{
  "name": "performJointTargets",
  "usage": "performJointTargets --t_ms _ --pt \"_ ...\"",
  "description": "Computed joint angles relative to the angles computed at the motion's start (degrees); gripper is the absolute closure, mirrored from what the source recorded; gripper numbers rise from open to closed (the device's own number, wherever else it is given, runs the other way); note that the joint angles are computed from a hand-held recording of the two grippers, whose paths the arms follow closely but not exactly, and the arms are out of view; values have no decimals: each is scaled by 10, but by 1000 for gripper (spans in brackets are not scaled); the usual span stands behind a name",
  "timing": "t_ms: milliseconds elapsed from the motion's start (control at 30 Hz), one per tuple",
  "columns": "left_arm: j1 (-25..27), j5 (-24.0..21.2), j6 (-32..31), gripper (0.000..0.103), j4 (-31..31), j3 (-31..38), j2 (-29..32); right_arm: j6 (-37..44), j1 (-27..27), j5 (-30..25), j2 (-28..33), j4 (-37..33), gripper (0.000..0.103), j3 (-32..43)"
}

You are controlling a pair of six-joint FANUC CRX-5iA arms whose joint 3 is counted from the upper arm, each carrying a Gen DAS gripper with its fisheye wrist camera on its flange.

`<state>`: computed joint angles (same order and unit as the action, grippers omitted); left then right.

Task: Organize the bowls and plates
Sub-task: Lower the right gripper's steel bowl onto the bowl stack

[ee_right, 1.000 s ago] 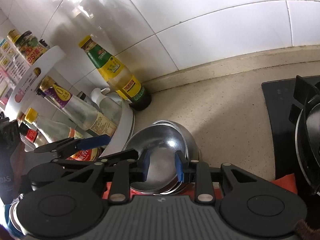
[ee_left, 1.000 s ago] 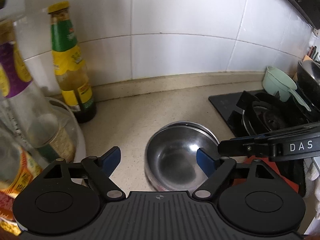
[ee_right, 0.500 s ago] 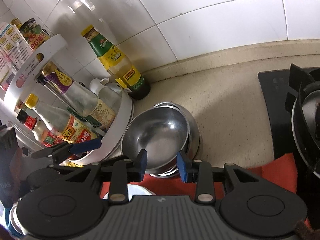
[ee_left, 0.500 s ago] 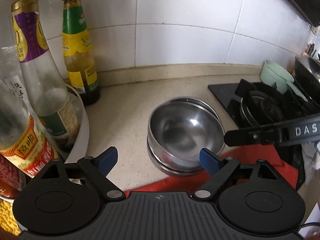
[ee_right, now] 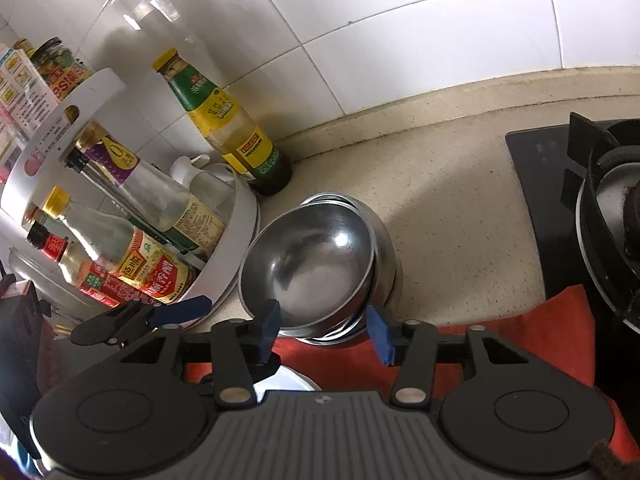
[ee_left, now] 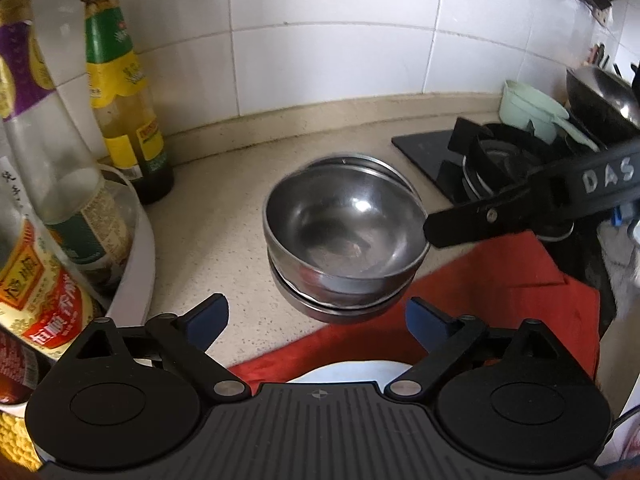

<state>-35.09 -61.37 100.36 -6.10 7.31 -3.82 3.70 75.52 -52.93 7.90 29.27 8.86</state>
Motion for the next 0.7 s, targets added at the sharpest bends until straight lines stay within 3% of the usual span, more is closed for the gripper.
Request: performJointTargets --t_ms 700 --pt "31 1 -95 5 84 10 71 14 -44 5 15 -50 50 15"
